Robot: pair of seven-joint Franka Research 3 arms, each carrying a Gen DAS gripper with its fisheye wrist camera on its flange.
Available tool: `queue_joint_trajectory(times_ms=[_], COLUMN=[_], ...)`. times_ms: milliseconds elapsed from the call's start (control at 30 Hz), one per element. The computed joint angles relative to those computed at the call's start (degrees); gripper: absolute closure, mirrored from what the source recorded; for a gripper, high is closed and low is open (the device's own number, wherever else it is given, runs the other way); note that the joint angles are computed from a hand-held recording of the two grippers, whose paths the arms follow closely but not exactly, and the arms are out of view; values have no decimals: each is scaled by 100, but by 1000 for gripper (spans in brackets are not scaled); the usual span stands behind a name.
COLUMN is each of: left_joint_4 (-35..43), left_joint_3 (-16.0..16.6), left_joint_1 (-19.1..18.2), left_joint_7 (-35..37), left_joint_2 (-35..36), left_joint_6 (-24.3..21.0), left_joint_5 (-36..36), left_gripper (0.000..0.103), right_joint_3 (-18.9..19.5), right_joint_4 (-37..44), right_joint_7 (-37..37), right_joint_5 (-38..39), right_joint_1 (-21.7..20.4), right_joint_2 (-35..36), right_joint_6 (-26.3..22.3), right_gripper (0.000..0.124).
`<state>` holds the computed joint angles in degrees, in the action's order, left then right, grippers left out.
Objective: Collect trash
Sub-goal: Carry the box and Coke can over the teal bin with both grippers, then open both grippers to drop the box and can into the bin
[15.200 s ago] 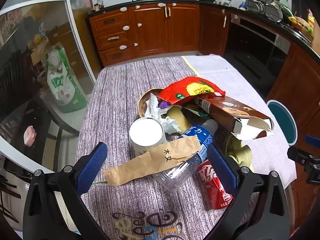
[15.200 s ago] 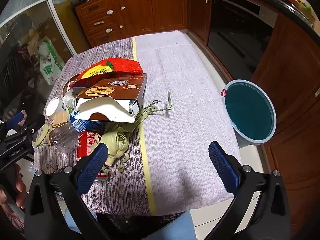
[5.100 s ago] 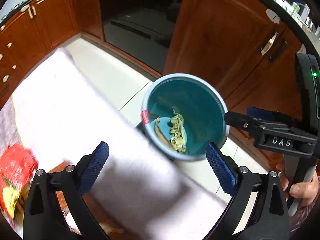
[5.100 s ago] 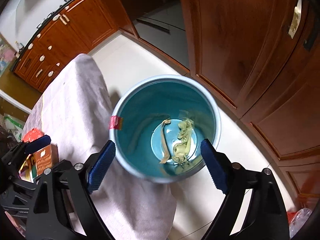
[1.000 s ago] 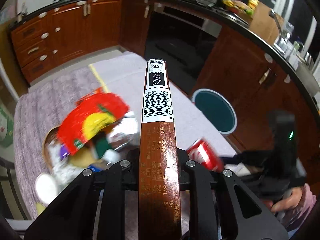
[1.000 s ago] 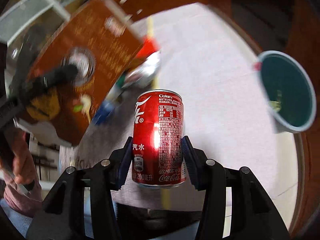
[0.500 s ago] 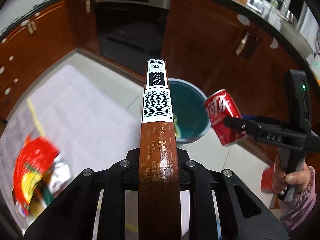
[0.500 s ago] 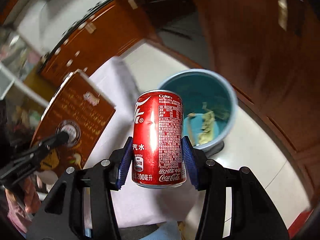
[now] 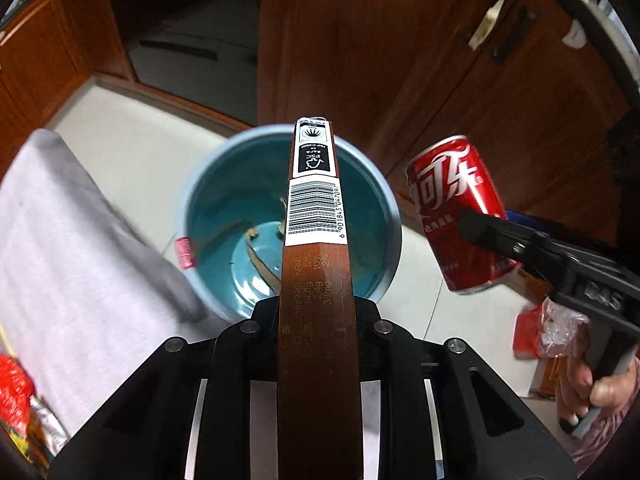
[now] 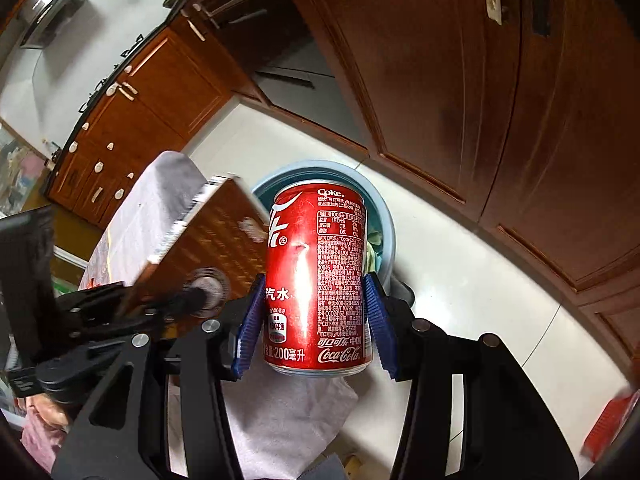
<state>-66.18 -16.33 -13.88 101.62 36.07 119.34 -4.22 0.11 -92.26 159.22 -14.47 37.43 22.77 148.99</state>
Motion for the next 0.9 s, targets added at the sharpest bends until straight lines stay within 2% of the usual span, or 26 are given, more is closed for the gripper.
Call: queue_joint_trajectory(times_ms=[100, 167, 200, 233, 300, 500, 900], left_joint_4=[702, 903, 999, 1140, 1380, 1459, -121], left_joint_3=[73, 147, 149, 160, 213, 265, 184], left_joint_1=[-211, -347, -357, -384, -451, -407, 38], left_joint_7=[-95, -197, -214, -232, -292, -430, -562], left_joint_2=[520, 678, 748, 843, 998, 1036, -22], left_joint_6=[-366, -260, -274, -317, -410, -470, 376], left_joint_5=[192, 350, 365, 395, 489, 558, 413], left_gripper=[77, 62, 49, 47, 47, 42, 37], right_joint_3=[28, 47, 59, 61, 49, 45, 121], right_joint_4=[135, 173, 223, 289, 324, 504, 1225], right_joint_7=[-64, -136, -198, -249, -303, -454, -939], right_joint_5=[121, 217, 275, 321, 375, 528, 1005], right_joint_1=[-44, -73, -97, -112, -107, -113, -199], right_joint_2=[131, 185, 227, 278, 314, 468, 1029], right_joint_6=[-61, -93, -124, -154, -187, -252, -550], right_gripper=[77, 77, 77, 77, 77, 77, 77])
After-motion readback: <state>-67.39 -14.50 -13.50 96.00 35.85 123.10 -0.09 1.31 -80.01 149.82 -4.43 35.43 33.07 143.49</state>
